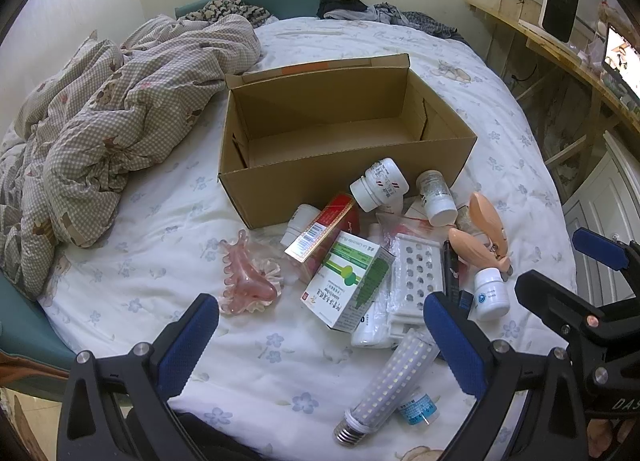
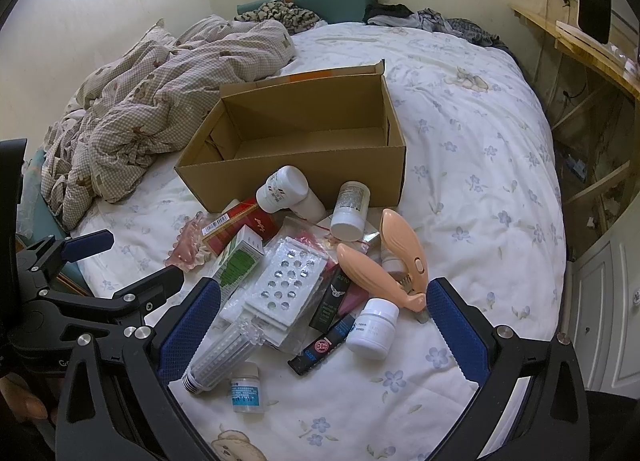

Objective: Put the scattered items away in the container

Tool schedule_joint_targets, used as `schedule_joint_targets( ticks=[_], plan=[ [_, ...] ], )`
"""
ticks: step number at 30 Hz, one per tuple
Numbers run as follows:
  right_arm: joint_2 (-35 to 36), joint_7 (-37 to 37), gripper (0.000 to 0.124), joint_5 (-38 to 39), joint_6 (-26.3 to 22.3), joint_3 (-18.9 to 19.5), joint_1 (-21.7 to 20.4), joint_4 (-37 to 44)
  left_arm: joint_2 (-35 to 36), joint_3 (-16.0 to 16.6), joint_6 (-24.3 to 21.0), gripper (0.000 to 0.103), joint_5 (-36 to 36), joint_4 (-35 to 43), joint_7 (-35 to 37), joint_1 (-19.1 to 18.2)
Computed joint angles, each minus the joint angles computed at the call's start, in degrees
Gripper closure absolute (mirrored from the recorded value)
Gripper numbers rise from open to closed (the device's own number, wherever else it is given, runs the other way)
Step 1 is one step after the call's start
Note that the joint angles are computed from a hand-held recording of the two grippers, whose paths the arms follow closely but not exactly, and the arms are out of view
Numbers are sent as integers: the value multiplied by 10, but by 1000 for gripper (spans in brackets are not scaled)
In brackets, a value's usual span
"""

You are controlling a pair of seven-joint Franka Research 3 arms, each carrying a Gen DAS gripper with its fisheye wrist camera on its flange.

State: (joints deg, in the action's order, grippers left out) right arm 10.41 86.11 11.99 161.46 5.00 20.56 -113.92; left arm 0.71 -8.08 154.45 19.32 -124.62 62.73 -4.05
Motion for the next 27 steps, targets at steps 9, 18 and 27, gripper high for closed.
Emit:
schedule_joint_targets(
  ticks=[9,18,27],
  plan=[
    [1,0,21,-1,-3,-1,0,2,0,0,-1,1,5,0,-3,0],
    [1,4,21,-7,0,-2,2,1,0,0,2,1,9,-1,-4,0],
    [-5,-12,21,19,6,2,-6,1,-8,-3,-8,1,-96,0,106,-1]
  ],
)
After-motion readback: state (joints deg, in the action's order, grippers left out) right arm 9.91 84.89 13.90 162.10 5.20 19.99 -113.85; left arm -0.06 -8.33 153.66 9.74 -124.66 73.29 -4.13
